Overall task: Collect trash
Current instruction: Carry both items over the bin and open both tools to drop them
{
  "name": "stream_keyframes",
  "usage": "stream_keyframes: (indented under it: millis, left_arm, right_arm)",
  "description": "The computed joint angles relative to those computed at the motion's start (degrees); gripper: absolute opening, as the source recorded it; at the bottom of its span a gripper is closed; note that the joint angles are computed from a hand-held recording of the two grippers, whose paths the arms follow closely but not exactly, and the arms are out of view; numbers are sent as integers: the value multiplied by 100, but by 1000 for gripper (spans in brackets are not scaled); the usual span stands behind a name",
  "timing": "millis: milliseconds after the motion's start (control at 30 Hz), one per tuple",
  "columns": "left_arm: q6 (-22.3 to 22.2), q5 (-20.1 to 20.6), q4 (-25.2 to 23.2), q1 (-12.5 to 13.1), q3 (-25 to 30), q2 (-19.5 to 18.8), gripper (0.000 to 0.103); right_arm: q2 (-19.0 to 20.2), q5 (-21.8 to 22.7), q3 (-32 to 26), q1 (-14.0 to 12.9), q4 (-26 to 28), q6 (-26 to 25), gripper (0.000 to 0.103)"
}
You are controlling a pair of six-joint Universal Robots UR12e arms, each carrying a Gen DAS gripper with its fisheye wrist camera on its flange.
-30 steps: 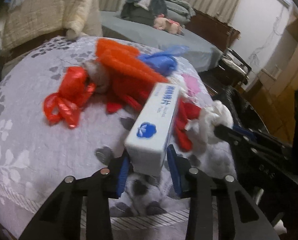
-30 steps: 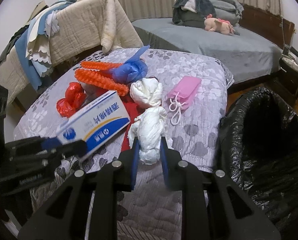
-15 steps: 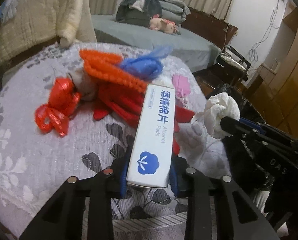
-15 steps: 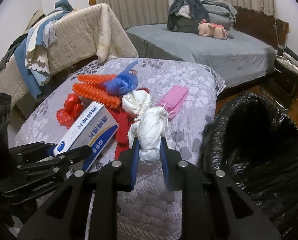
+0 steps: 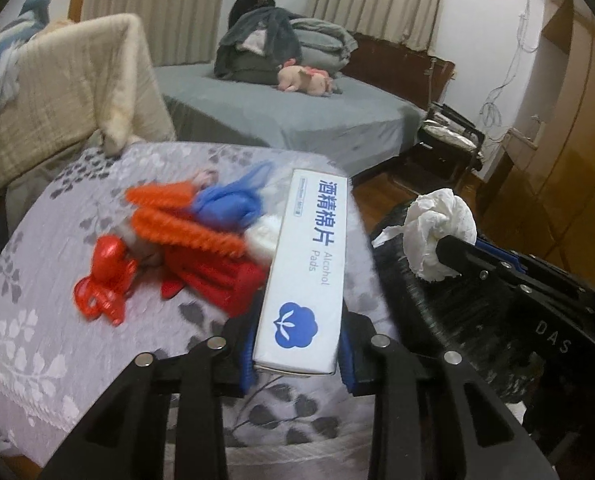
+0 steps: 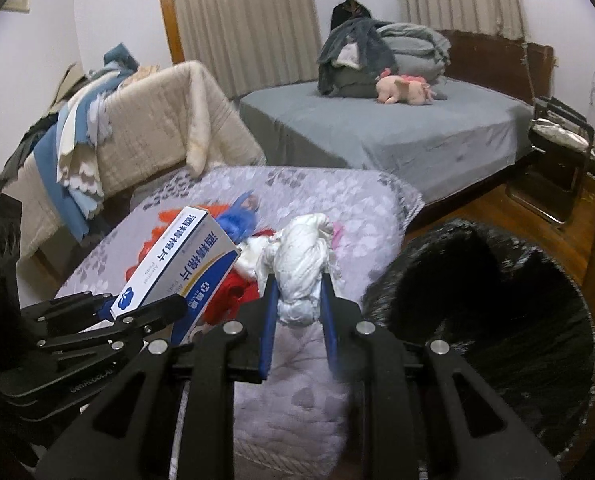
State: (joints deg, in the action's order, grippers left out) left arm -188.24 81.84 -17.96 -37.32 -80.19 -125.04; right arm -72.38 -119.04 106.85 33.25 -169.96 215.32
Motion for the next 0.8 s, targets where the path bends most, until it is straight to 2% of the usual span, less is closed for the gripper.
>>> stream_keyframes:
  millis: [267,500,800]
  left_arm:
    - [256,-224,-201,-185,475,-208,32]
    - [547,-622,-515,-426,1048,-536,32]
    - [842,-1093,-940,-669,1676,-953,32]
  right_arm:
    - [-445,-525,478,-65,-81,299,20]
    - [-857,-982,970,-151,391,923,20]
    - [-1218,-1214,1433,-266,1042,1666,21]
